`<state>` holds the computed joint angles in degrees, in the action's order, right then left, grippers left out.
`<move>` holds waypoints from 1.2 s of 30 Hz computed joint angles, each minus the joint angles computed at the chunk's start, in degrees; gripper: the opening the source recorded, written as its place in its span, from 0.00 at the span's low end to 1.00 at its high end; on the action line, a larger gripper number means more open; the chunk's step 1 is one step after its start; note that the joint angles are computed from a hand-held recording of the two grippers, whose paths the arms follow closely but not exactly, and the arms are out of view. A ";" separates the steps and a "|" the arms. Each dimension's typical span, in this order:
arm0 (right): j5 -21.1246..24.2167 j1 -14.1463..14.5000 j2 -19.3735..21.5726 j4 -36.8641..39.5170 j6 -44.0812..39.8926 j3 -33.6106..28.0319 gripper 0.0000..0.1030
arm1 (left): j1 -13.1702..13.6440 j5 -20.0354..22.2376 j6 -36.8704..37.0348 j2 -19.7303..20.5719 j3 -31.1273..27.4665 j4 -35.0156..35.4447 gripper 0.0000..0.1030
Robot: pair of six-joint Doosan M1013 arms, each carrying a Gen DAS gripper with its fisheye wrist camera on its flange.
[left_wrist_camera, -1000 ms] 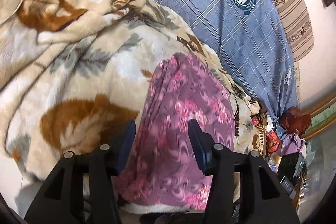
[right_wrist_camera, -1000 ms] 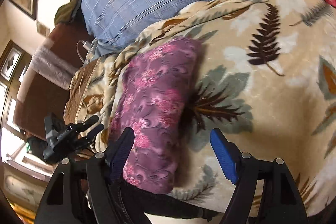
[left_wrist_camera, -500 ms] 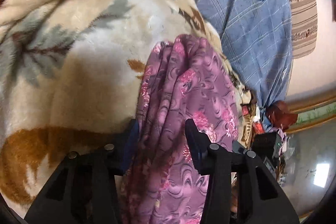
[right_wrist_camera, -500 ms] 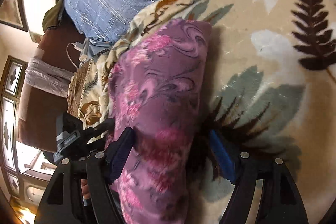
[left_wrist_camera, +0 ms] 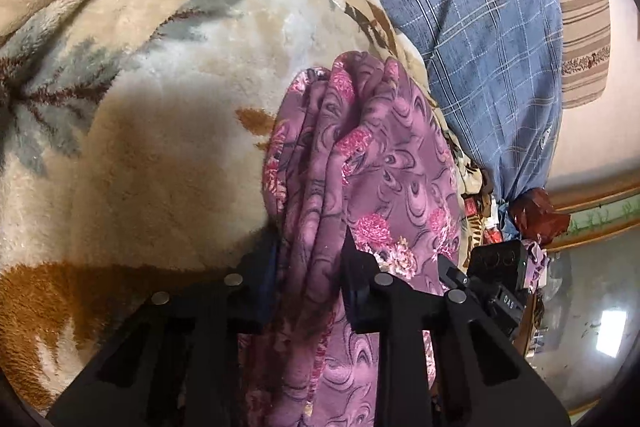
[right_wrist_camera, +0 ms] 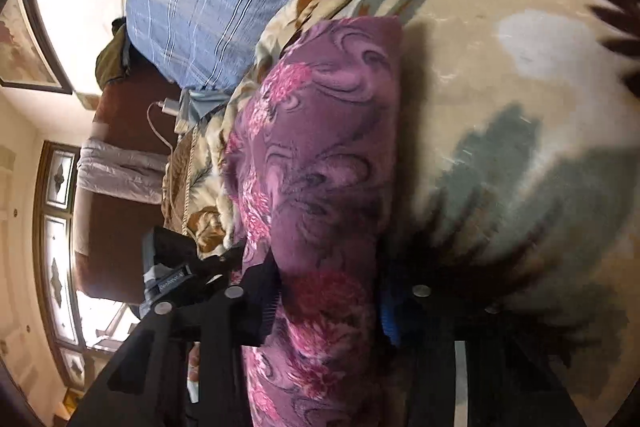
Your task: Fold small clothes
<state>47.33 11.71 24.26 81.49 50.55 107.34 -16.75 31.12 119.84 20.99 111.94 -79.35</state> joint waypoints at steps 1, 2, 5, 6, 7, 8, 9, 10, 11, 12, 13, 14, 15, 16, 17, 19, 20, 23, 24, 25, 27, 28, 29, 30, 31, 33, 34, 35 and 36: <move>0.61 -0.16 0.26 -0.06 0.20 -0.09 0.37 | 0.03 0.06 0.36 0.08 0.09 -0.90 0.26; 0.97 -0.27 0.21 -0.20 0.15 -0.07 0.34 | -0.03 -0.04 0.18 0.11 0.09 -0.90 0.26; -0.39 -0.01 -1.74 -1.33 0.03 1.11 0.28 | -1.86 -4.26 -5.01 -1.61 0.44 5.55 0.14; -1.09 0.06 -2.70 -1.22 -0.52 1.89 0.27 | -4.08 -8.61 -8.40 -3.16 1.06 10.12 0.13; -2.10 0.08 -4.03 -1.12 -1.07 3.09 0.27 | -5.33 -10.44 -10.05 -4.02 1.59 11.70 0.13; -3.15 -0.05 -5.47 -1.56 -1.07 4.39 0.27 | -6.56 -11.29 -9.50 -4.81 2.28 10.28 0.13; -3.74 -0.47 -6.86 -1.78 -1.44 5.75 0.27 | -7.81 -11.30 -6.75 -5.59 3.20 5.86 0.13; -4.26 -0.89 -8.26 -1.47 -2.47 7.22 0.27 | -9.22 -11.70 -4.26 -6.43 4.12 2.05 0.13; -4.72 -1.62 -10.17 -1.21 -3.86 9.26 0.27 | -10.09 -12.05 -3.21 -7.03 4.60 0.81 0.13; -4.90 -2.27 -11.47 -1.16 -4.55 10.63 0.27 | -11.98 -12.92 -0.77 -7.86 5.25 -1.79 0.13; -4.73 -3.11 -12.73 -1.15 -5.19 11.95 0.27 | -13.21 -12.92 1.03 -8.29 5.48 -3.73 0.13; -4.54 -4.30 -14.43 -1.38 -5.84 13.58 0.27 | -14.18 -12.38 2.12 -8.49 5.46 -5.16 0.13; -4.26 -5.53 -15.69 -1.42 -6.55 14.78 0.27 | -14.93 -11.96 2.04 -8.58 5.23 -5.30 0.13; -4.08 -6.51 -16.94 -1.38 -7.07 15.66 0.27 | -15.86 -11.35 2.57 -8.59 4.71 -5.88 0.13; -3.47 -8.02 -18.57 -0.98 -8.34 16.77 0.27 | -16.37 -10.98 3.09 -8.64 4.23 -6.24 0.13; -2.10 -10.87 -21.14 -0.36 -10.48 17.95 0.27 | -17.83 -10.23 4.39 -8.89 2.35 -6.18 0.13; -1.03 -12.63 -22.45 0.03 -11.44 18.12 0.27 | -18.25 -9.85 5.62 -9.10 1.43 -6.87 0.13; 1.49 -16.25 -24.12 1.43 -13.88 17.30 0.27 | -19.08 -9.67 5.54 -9.23 -1.76 -5.46 0.13; 2.34 -17.40 -24.28 1.79 -14.54 16.42 0.27 | -19.15 -9.21 5.18 -9.03 -3.54 -4.00 0.13; 3.01 -18.14 -24.22 1.98 -15.12 15.62 0.27 | -18.99 -8.97 5.00 -9.08 -4.26 -3.13 0.13; 3.92 -19.02 -23.20 2.44 -16.05 13.12 0.27 | -18.75 -9.06 1.76 -8.35 -7.17 1.56 0.13; 3.89 -19.09 -22.56 2.35 -16.06 12.00 0.27 | -18.65 -8.99 0.50 -7.89 -8.34 3.33 0.13; 3.79 -18.94 -21.64 2.04 -16.23 10.60 0.28 | -18.32 -8.87 -0.60 -7.36 -9.45 4.77 0.13; 3.76 -18.76 -20.37 2.02 -16.52 9.21 0.27 | -17.78 -8.85 -1.97 -6.53 -10.91 6.87 0.13; 3.68 -18.54 -19.11 1.86 -16.48 7.94 0.27 | -17.46 -8.84 -1.73 -6.30 -11.18 7.29 0.13; 3.91 -18.09 -16.14 1.87 -16.64 5.62 0.27 | -16.39 -8.80 -2.30 -4.27 -13.20 9.04 0.13; 4.08 -18.03 -14.73 2.09 -16.61 4.85 0.27 | -16.02 -8.61 -3.07 -3.08 -14.20 10.19 0.13; 4.04 -17.77 -12.55 2.20 -16.12 3.65 0.28 | -15.44 -8.17 -3.16 -1.86 -14.83 10.44 0.13; 3.88 -17.52 -11.33 2.15 -15.66 3.07 0.28 | -14.74 -7.25 -3.23 -0.45 -15.52 10.32 0.13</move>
